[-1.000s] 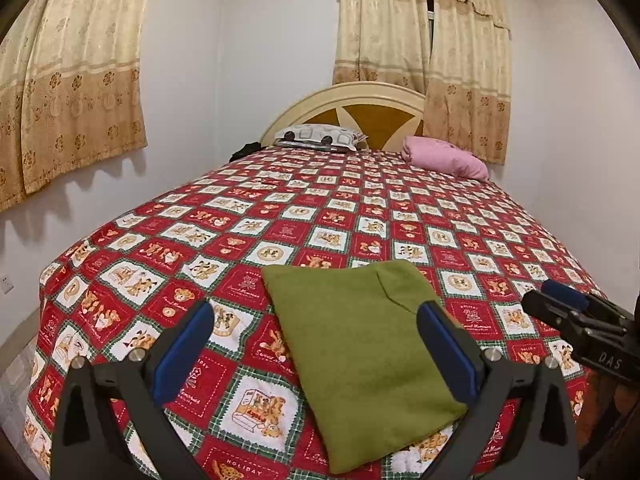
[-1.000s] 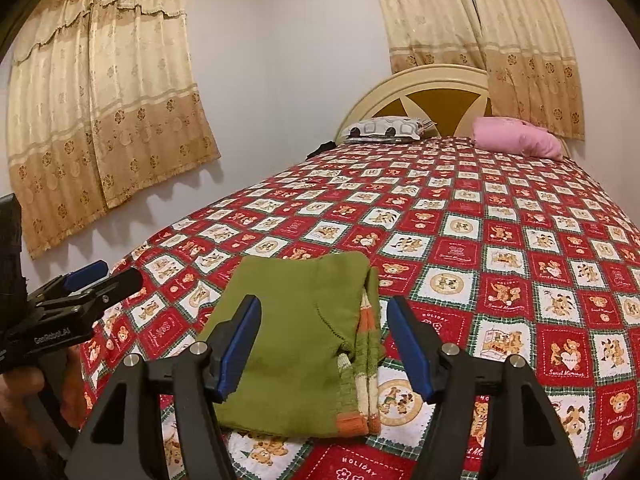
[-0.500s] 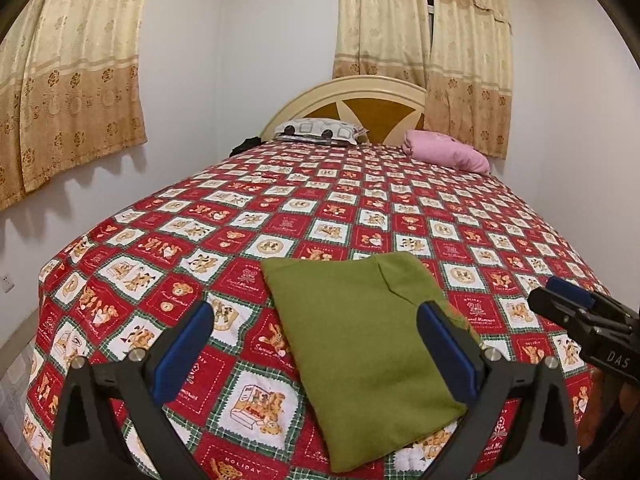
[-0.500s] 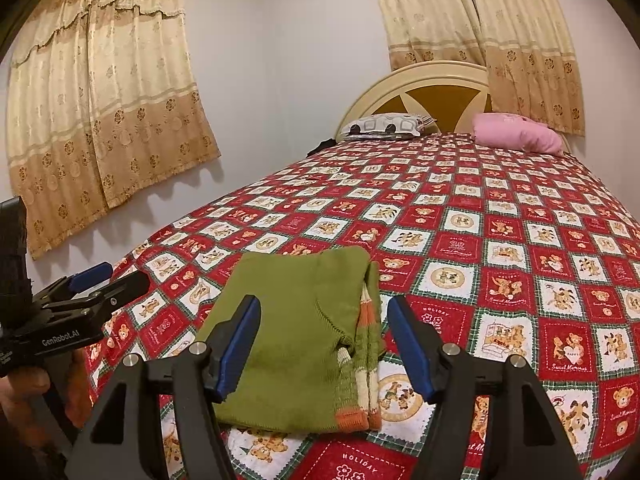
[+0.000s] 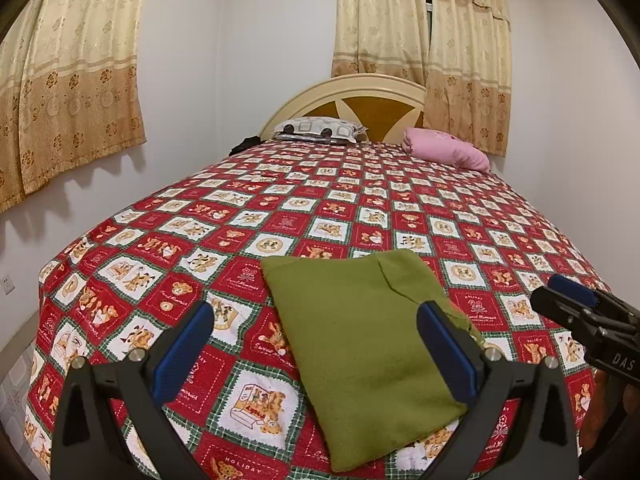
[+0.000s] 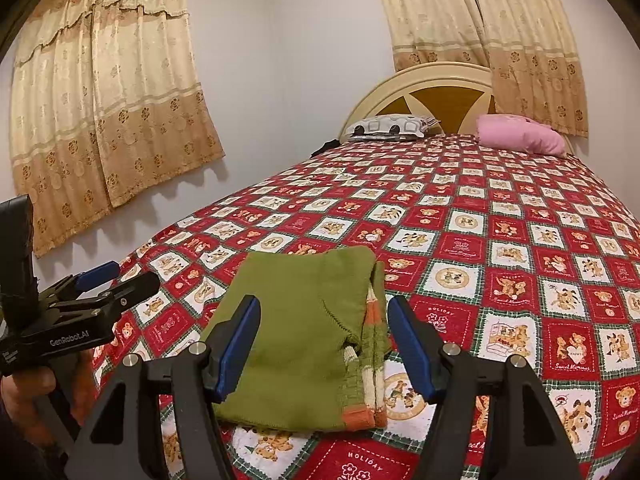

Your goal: Fold small clothes

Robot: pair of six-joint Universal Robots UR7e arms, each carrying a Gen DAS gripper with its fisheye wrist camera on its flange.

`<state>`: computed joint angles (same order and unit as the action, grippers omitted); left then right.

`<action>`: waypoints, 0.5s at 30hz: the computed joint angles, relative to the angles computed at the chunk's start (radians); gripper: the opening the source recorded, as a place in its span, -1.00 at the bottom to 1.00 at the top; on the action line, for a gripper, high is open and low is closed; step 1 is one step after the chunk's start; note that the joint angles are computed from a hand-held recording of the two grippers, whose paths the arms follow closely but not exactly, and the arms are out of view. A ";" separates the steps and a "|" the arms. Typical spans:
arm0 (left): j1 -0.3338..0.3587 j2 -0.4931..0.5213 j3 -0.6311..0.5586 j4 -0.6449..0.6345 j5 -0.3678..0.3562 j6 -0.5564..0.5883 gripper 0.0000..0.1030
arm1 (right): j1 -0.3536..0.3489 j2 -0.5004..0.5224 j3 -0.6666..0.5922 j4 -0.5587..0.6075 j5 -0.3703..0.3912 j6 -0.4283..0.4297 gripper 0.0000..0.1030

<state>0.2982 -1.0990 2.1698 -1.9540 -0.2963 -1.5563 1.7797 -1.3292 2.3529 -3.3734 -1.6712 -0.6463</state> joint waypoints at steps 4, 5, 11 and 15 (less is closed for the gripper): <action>0.000 0.001 0.002 -0.002 -0.001 0.002 1.00 | 0.000 0.000 0.000 -0.001 0.002 0.000 0.30; 0.000 0.001 0.000 0.000 -0.001 0.000 1.00 | 0.001 0.002 0.001 -0.006 0.002 -0.001 0.30; 0.001 0.001 -0.009 0.035 -0.004 -0.014 1.00 | -0.002 -0.002 0.004 -0.019 0.013 -0.006 0.30; -0.001 0.001 -0.002 0.006 0.007 0.012 1.00 | 0.000 -0.006 0.008 -0.032 0.021 -0.009 0.30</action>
<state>0.2970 -1.0981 2.1678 -1.9476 -0.2897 -1.5444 1.7802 -1.3353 2.3606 -3.4049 -1.6505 -0.6554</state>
